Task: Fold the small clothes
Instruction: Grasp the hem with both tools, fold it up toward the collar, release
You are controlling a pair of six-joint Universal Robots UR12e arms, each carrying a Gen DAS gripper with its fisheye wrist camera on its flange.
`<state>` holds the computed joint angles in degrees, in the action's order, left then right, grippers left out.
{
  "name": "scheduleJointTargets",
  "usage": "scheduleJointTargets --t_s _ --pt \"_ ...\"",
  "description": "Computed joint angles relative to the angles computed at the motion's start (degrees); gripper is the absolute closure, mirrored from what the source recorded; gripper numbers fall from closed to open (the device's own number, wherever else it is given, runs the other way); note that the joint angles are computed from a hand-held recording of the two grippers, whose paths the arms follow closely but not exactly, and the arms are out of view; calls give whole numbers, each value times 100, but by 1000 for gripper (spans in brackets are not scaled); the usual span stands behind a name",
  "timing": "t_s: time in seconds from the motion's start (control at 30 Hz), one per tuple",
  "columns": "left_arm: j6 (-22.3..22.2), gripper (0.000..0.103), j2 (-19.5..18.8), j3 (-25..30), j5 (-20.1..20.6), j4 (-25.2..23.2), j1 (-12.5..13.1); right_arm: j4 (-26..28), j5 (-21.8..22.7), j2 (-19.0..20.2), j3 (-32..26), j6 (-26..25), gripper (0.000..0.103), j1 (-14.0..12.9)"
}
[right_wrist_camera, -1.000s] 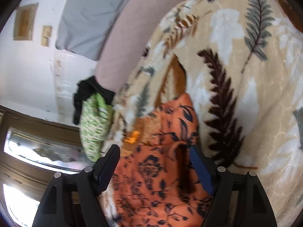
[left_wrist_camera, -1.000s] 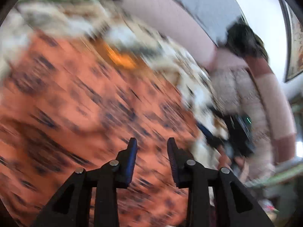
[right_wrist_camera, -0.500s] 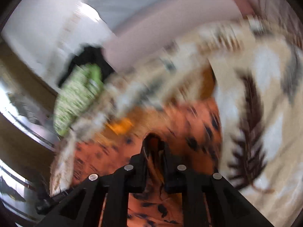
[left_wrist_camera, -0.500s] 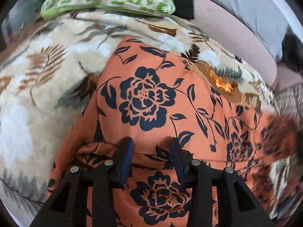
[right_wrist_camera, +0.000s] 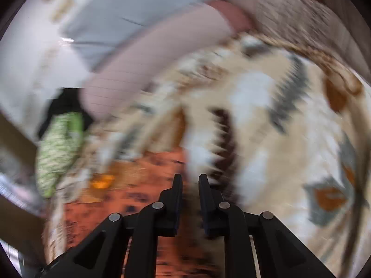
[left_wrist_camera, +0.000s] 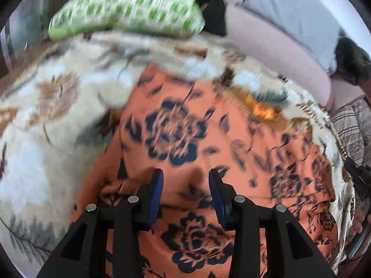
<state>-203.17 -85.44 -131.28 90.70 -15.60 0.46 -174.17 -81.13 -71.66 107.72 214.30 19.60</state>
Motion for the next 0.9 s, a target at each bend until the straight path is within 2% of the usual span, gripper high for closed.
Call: scheduleJointTargets --t_s 0.03,0.1,0.13,0.17,0.2,0.27,0.3,0.33,0.37,0.4,0.47,0.5,0.53,0.57,0.63,0.7,0.8,0.9 --pt "61 62 2 -25 120 275 -62 -251 428 55 -25 -225 86 14" --pt "170 57 -44 -23 314 587 -159 -196 1092 195 -183 -589 86 95" --pt "191 47 -79 25 435 492 -194 -18 1284 271 -289 -824 86 175" --pt "163 46 -119 91 546 257 -203 275 1363 342 -406 -1100 86 272" --pt "120 46 -151 139 610 52 -194 505 1333 394 -491 -1271 86 357" --pt "-44 46 -207 227 750 -508 -124 1350 911 456 -668 -1748 85 546" --pt "-137 46 -215 231 741 -681 -45 1544 764 499 -733 -1794 86 586" --pt "-155 46 -192 191 616 -644 35 1640 676 511 -721 -1750 88 576" --pt "-145 46 -149 157 499 -578 98 1576 723 486 -648 -1635 90 514" --pt "-137 46 -155 158 545 -556 83 1571 712 440 -580 -1482 91 430" --pt "-107 46 -156 185 896 -630 -14 1587 286 376 -533 -1241 91 396" --pt "-124 46 -126 147 816 -576 17 1510 129 336 -499 -1228 91 404" --pt "-196 46 -84 102 675 -472 60 1455 116 315 -487 -1265 85 402" --pt "-227 46 -45 51 527 -343 100 1358 97 293 -481 -1294 85 434" --pt "-205 46 -19 14 333 -219 134 1061 290 242 -454 -1485 86 497" --pt "-187 46 -75 59 382 -242 81 997 605 265 -540 -1675 86 585" --pt "-100 46 -166 118 521 -343 36 1051 753 460 -805 -1862 86 750" --pt "-19 46 -214 142 640 -402 25 1184 729 768 -1173 -1632 86 899"
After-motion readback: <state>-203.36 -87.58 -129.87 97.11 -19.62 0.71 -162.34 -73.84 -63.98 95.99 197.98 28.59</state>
